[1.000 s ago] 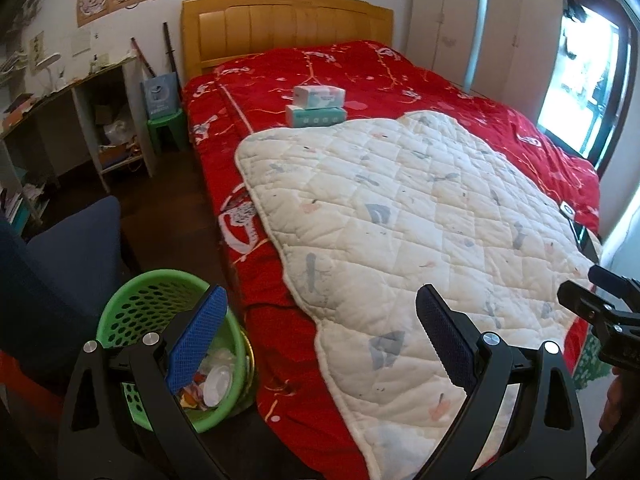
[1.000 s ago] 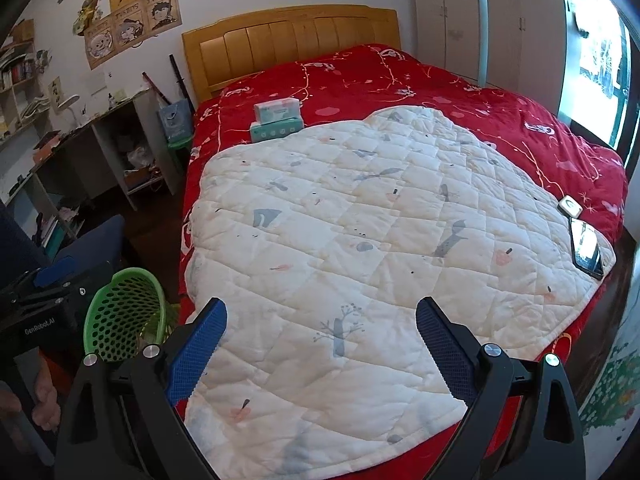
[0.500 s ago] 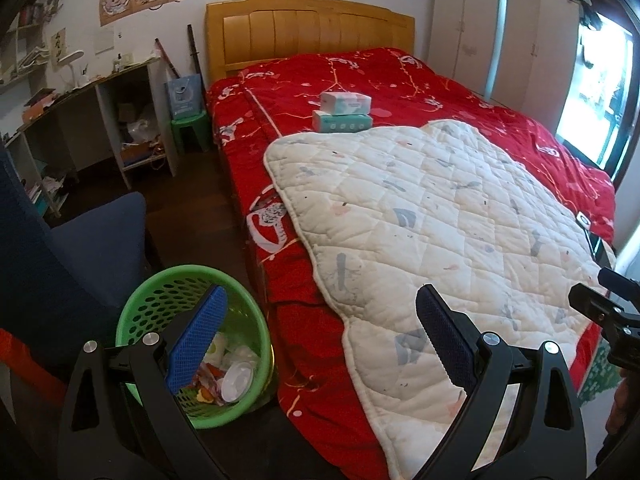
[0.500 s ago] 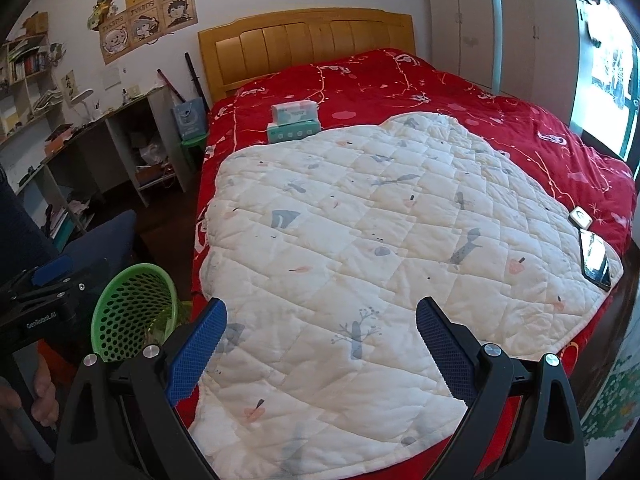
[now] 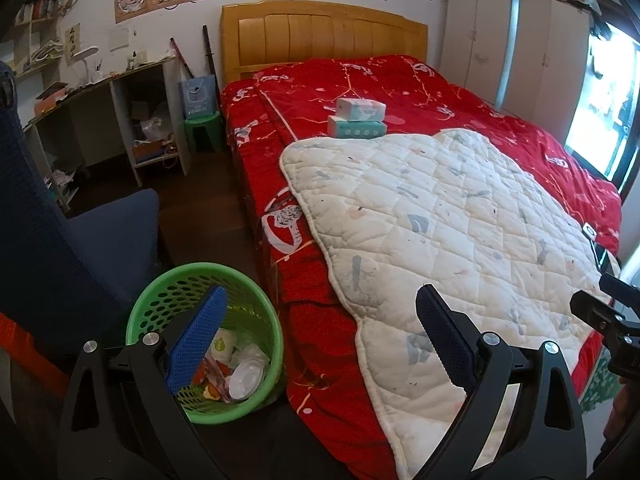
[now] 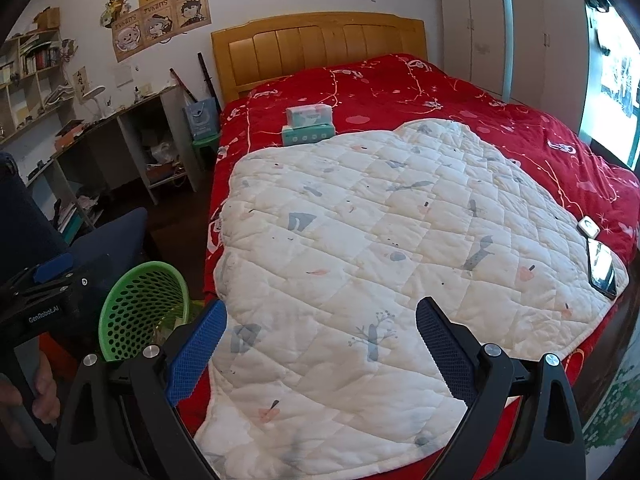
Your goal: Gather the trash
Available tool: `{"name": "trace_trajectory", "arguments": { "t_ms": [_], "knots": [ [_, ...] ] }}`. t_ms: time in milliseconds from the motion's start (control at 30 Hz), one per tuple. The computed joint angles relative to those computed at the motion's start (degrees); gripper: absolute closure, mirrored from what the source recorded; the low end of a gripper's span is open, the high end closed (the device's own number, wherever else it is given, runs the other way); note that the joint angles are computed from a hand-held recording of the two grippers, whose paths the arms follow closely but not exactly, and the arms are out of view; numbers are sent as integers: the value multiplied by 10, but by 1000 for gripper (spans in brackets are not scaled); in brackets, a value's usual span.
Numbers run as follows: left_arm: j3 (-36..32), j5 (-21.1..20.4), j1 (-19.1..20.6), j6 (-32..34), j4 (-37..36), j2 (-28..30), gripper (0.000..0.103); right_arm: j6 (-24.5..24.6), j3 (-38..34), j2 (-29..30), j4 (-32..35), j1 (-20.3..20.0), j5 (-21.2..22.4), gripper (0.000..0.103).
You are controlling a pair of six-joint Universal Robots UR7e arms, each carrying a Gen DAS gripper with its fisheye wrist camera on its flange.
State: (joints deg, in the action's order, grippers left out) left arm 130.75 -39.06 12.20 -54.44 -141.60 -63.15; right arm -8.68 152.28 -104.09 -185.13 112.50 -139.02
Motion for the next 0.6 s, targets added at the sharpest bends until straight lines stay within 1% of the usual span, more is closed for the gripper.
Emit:
{"name": "trace_trajectory", "arguments": {
  "t_ms": [600],
  "knots": [
    [6, 21, -8, -33, 24, -16, 9, 8, -3, 6, 0, 13, -3, 11]
  ]
}}
